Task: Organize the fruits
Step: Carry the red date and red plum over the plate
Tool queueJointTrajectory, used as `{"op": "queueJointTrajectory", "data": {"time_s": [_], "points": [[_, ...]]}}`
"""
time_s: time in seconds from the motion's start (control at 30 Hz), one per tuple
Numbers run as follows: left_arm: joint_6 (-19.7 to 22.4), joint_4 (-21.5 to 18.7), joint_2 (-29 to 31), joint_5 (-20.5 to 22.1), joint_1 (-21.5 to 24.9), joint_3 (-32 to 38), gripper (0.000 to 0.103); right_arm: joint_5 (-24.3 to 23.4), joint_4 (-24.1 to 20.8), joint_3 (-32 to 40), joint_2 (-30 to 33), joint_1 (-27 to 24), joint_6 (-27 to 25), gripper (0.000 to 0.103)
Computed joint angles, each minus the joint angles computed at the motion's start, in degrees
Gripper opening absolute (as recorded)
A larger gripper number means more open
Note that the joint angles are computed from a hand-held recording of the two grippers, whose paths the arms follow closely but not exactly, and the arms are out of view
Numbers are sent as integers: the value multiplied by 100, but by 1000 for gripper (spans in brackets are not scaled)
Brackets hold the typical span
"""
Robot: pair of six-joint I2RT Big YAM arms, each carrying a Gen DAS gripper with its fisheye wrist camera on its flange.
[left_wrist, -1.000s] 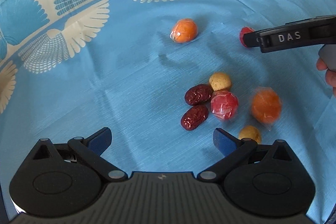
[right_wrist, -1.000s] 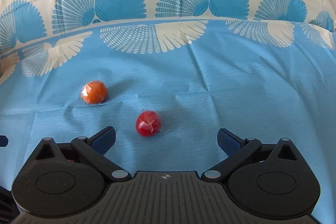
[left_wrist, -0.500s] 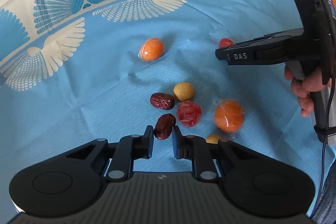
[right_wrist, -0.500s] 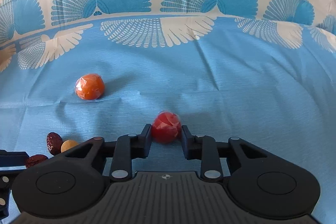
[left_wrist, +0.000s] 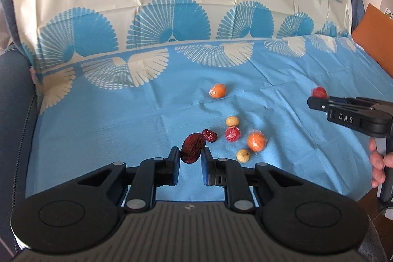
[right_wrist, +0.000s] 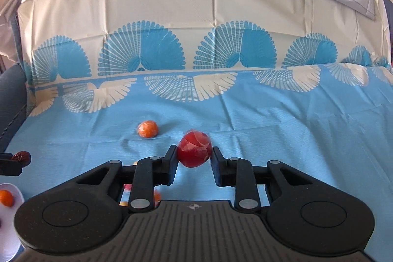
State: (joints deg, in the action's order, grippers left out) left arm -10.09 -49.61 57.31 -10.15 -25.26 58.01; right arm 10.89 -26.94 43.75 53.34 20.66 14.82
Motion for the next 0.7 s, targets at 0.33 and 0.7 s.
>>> {"op": "queueJointTrajectory", "data": {"time_s": [0.33, 0.7], "points": [[-1066, -1784, -1797, -497, -602, -173, 20, 635, -1769, 160, -1298, 2145, 926, 30], [-2362, -3216, -3145, -1417, -1430, -125, 20, 1842, -2662, 802, -1234, 4581, 1999, 30]]}}
